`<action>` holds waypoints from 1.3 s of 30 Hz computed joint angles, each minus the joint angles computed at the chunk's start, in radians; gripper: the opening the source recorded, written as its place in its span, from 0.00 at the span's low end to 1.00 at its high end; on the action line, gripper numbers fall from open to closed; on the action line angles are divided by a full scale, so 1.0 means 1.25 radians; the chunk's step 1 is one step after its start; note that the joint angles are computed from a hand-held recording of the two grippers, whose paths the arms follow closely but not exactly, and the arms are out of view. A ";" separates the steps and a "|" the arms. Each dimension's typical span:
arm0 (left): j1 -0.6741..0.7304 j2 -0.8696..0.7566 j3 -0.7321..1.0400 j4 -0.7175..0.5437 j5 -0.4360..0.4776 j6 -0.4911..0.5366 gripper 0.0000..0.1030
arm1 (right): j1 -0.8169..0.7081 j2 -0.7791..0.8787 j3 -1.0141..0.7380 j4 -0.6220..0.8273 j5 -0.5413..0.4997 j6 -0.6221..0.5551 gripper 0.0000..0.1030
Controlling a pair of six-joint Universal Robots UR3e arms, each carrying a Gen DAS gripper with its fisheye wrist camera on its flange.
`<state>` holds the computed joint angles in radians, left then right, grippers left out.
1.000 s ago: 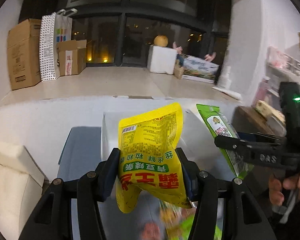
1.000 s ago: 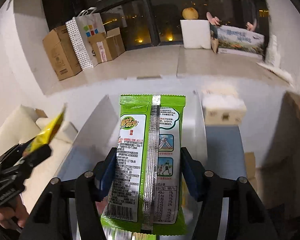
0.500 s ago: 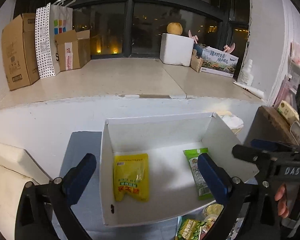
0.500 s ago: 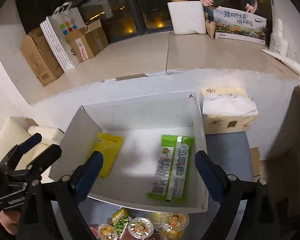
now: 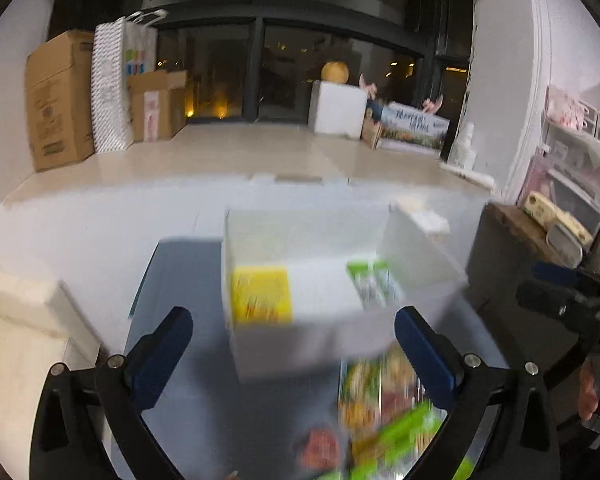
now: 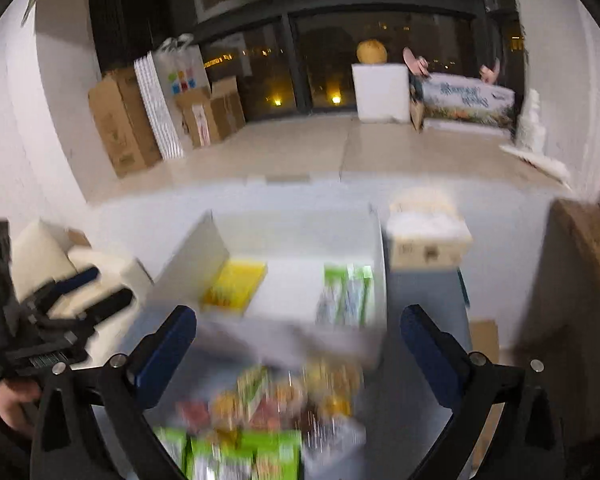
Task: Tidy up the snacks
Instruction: 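Move both tools back to the snack pile, then grasp a green strip pack with the right tool while the left tool grasps another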
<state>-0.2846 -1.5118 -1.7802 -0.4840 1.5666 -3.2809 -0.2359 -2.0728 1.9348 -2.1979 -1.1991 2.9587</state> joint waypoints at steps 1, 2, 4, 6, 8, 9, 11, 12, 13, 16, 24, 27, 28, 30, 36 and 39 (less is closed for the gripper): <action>-0.010 0.059 -0.076 0.012 0.015 -0.015 1.00 | -0.015 -0.071 0.058 0.034 0.009 -0.003 1.00; -0.016 0.098 -0.126 0.016 0.021 -0.025 1.00 | -0.038 -0.144 0.112 0.070 0.033 -0.015 1.00; -0.038 0.185 -0.232 0.003 0.051 -0.072 1.00 | -0.011 -0.260 0.207 0.114 0.002 0.012 1.00; -0.063 0.242 -0.307 -0.002 0.088 -0.110 1.00 | 0.096 -0.285 0.278 0.070 -0.080 0.089 1.00; -0.097 0.289 -0.380 -0.001 0.127 -0.143 1.00 | 0.231 -0.225 0.317 -0.014 -0.160 0.173 1.00; -0.110 0.304 -0.404 -0.005 0.138 -0.156 1.00 | 0.300 -0.170 0.316 -0.058 -0.205 0.198 1.00; -0.132 0.327 -0.445 0.001 0.157 -0.176 1.00 | 0.381 -0.080 0.292 -0.108 -0.257 0.205 1.00; -0.138 0.329 -0.454 0.002 0.162 -0.184 1.00 | 0.405 -0.048 0.278 -0.128 -0.278 0.207 1.00; -0.139 0.328 -0.456 -0.003 0.161 -0.187 1.00 | 0.416 -0.032 0.270 -0.137 -0.289 0.207 1.00; -0.140 0.322 -0.457 -0.007 0.162 -0.211 1.00 | 0.429 0.038 0.240 -0.145 -0.294 0.192 1.00; -0.153 0.312 -0.465 -0.002 0.160 -0.223 1.00 | 0.455 0.166 0.225 -0.159 -0.297 0.204 0.93; -0.152 0.301 -0.466 -0.004 0.154 -0.230 1.00 | 0.468 0.198 0.223 -0.164 -0.300 0.208 0.68; -0.145 0.304 -0.470 -0.006 0.144 -0.231 1.00 | 0.477 0.199 0.225 -0.171 -0.309 0.211 0.68; -0.138 0.302 -0.475 -0.004 0.131 -0.233 1.00 | 0.468 0.182 0.240 -0.176 -0.294 0.209 0.64; -0.142 0.281 -0.464 -0.005 0.110 -0.236 1.00 | 0.346 -0.038 0.304 -0.092 -0.202 0.178 0.61; -0.153 0.235 -0.442 -0.007 0.079 -0.239 1.00 | 0.225 -0.211 0.327 0.023 -0.130 0.138 0.61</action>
<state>-0.4755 -1.2185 -2.3330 -0.4922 1.6658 -3.5791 0.0450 -2.3362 2.3438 -2.1686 -1.3610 3.1315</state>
